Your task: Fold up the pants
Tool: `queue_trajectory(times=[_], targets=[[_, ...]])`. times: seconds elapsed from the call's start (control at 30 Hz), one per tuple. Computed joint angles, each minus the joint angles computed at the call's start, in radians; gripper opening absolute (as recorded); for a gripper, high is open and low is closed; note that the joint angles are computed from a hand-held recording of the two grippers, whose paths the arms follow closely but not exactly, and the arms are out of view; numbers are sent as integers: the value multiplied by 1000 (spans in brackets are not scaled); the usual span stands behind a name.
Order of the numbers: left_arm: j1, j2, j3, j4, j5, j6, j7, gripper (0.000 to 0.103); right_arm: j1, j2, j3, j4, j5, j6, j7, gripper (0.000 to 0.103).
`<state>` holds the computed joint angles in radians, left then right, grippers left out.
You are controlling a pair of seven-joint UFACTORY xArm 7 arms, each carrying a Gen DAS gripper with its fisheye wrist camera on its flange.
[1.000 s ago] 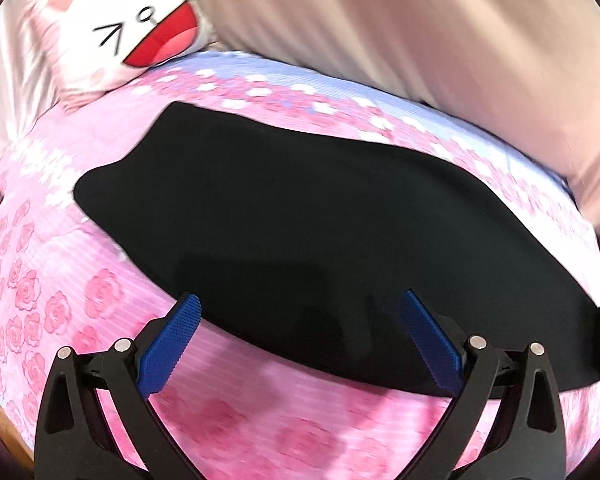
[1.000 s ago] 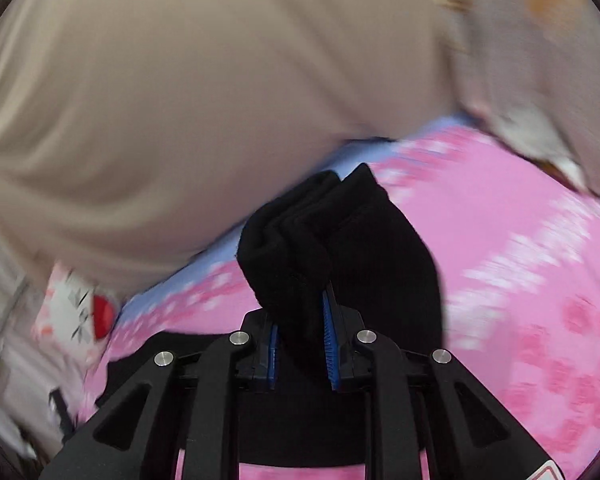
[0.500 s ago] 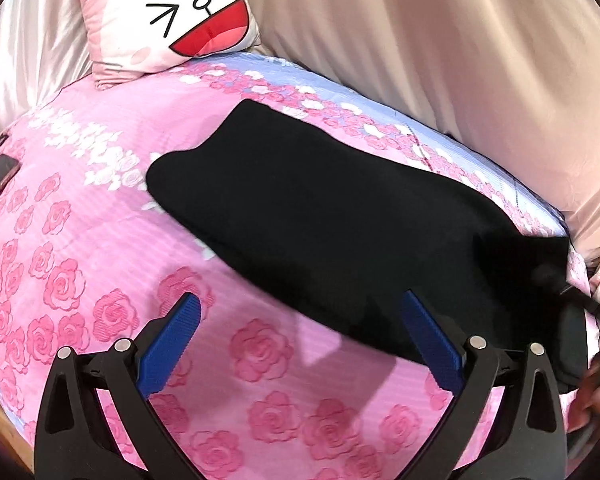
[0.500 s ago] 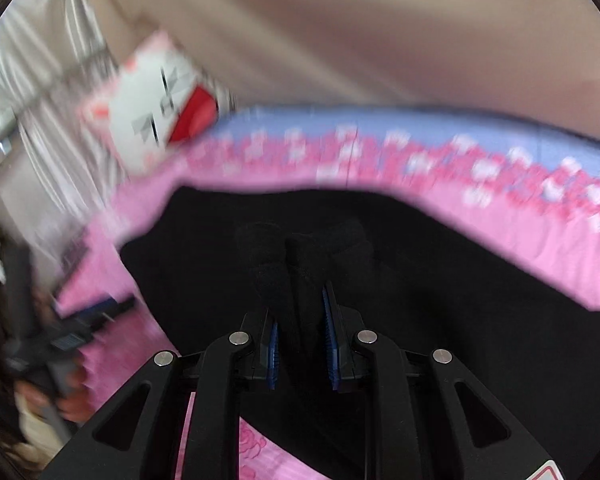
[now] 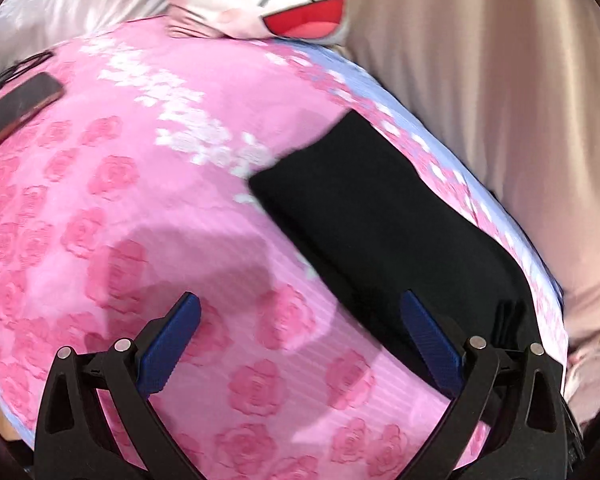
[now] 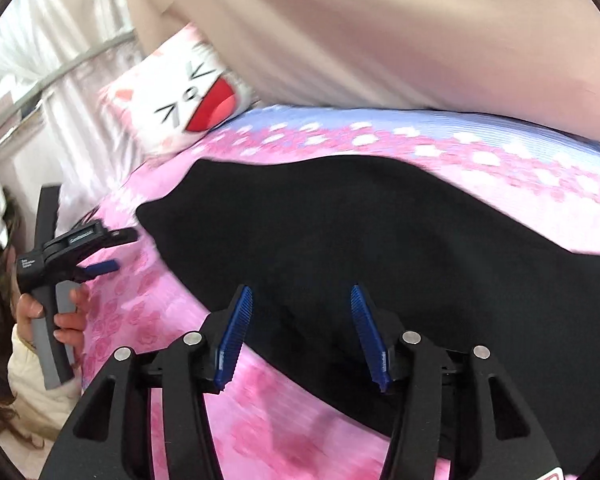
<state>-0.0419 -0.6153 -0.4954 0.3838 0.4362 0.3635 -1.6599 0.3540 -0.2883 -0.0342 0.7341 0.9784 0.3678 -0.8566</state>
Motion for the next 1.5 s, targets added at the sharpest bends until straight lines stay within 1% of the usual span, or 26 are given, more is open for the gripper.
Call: queue_trajectory(times=[0.1,0.17,0.23,0.33,0.4,0.43,0.47,0.5,0.53,0.63,0.7,0.77,0.83,0.87,0.93,1.0,1.07,1.1,1.13,1.17,1.2,1.27,1.37,1.43,1.47,1.5], targets=[[2,-6,-22,22,12,58,-6,98,-44,-18,-30,1,-27,29,53,51],[10,28,-50,66,42,85,-12,98,-69,17,-25,45,-88,85,112,52],[8,84,-65,118,78,84,-13,98,-54,45,-6,74,-88,102,79,53],[-29,134,-58,166,114,84,1,98,-14,100,56,98,-93,41,6,61],[-47,158,-61,195,148,102,0,98,-13,168,115,113,-213,-35,58,60],[-62,166,-59,207,160,120,6,98,-22,200,135,121,-291,-66,118,40],[-76,170,-52,212,171,131,7,98,-44,229,164,125,-349,-106,167,26],[-87,169,-46,212,181,141,3,98,-30,241,151,134,-366,-125,192,17],[-98,164,-39,208,187,154,-3,98,-34,244,149,152,-359,-119,214,13],[-125,144,-8,181,190,161,-23,98,-23,215,143,179,-233,-169,153,13],[-118,147,11,166,194,145,-42,98,-7,231,134,212,-187,-170,98,15],[-100,157,30,151,204,105,-63,98,-22,296,142,263,-258,-95,145,27],[-84,169,50,138,196,78,-87,98,-15,347,136,277,-267,-59,167,30],[-71,165,59,125,200,49,-103,98,-55,328,186,255,-210,-91,132,38],[-41,148,75,95,202,-15,-128,98,-67,262,188,217,-98,-73,66,40],[2,148,73,87,211,-61,-124,98,-69,183,150,174,5,-47,10,48],[43,173,55,106,218,-56,-112,98,-55,109,78,132,94,-44,-11,56],[56,187,52,115,222,-57,-111,98,-81,74,67,109,107,-48,-6,58],[86,209,42,122,246,-84,-126,98,-103,31,46,76,81,-66,31,62],[117,223,17,140,279,-74,-146,98,-129,-5,35,43,34,-95,85,63],[120,237,16,155,291,-61,-146,98,-158,-36,28,12,-12,-123,138,64],[138,274,20,177,352,-105,-166,96,-232,-96,15,-49,-104,-146,245,67],[133,308,9,219,409,-45,-216,84,-296,-138,-32,-104,-173,-147,348,68],[111,317,11,236,426,15,-241,64,-302,-153,-73,-130,-193,-146,385,68],[98,319,16,241,429,43,-245,58,-291,-154,-94,-136,-198,-143,393,68],[86,320,30,238,436,44,-246,37,-278,-155,-121,-139,-207,-129,392,68]])
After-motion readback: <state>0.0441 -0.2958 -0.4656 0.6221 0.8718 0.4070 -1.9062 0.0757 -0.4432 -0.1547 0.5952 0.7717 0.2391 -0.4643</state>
